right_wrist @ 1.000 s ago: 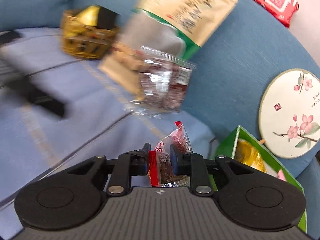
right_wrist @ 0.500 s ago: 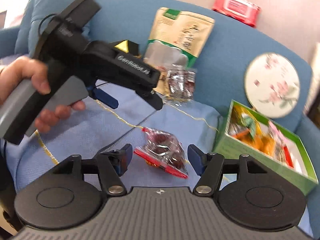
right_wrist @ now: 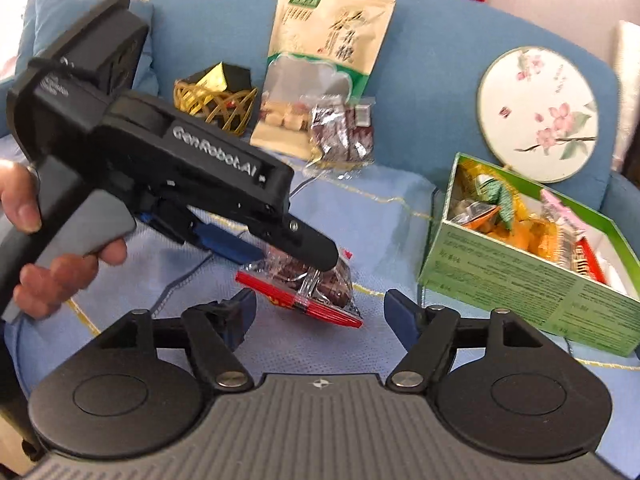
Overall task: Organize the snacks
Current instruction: 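Grasp the red-wrapped packet with the left gripper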
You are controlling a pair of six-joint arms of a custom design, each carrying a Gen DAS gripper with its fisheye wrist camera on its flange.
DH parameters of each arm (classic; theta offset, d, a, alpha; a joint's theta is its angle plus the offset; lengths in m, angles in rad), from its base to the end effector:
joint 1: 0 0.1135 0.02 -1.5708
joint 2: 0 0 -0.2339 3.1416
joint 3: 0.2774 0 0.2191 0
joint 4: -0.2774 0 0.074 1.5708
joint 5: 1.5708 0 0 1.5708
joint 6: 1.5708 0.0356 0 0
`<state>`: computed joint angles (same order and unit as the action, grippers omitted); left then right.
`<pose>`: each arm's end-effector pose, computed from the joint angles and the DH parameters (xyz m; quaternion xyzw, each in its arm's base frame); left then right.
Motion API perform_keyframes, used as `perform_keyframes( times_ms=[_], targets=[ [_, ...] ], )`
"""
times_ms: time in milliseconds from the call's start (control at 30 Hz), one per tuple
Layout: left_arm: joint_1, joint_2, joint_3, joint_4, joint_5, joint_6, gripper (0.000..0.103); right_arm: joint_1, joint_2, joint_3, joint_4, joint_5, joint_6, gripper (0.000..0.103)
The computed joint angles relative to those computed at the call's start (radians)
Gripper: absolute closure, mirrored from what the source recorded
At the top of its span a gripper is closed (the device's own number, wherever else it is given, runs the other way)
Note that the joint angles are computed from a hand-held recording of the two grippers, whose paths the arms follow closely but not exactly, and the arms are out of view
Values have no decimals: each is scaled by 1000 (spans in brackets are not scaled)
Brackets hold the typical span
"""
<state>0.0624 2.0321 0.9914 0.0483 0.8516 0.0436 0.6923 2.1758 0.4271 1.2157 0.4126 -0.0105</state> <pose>0.3367 -0.0058 0.0899 0.1096 0.8740 -0.3816 0.2803 0.2144 0.1592 0.0337 -0.1972 0.8330 -0.0054 0.5169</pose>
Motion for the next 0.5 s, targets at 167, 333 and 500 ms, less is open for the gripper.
perform_keyframes(
  times_ms=[167,333,500],
  targets=[
    [-3,15,-4,42,2,-3,5,-54,-3,61,-70,-101,-60,0],
    [-25,59,18,90,-9,-71,43,-87,0,124,-152,-180,-10,0],
    [-50,7,-133,303,-60,-231,49,-119,-23,111,-166,-215,6,32]
  ],
)
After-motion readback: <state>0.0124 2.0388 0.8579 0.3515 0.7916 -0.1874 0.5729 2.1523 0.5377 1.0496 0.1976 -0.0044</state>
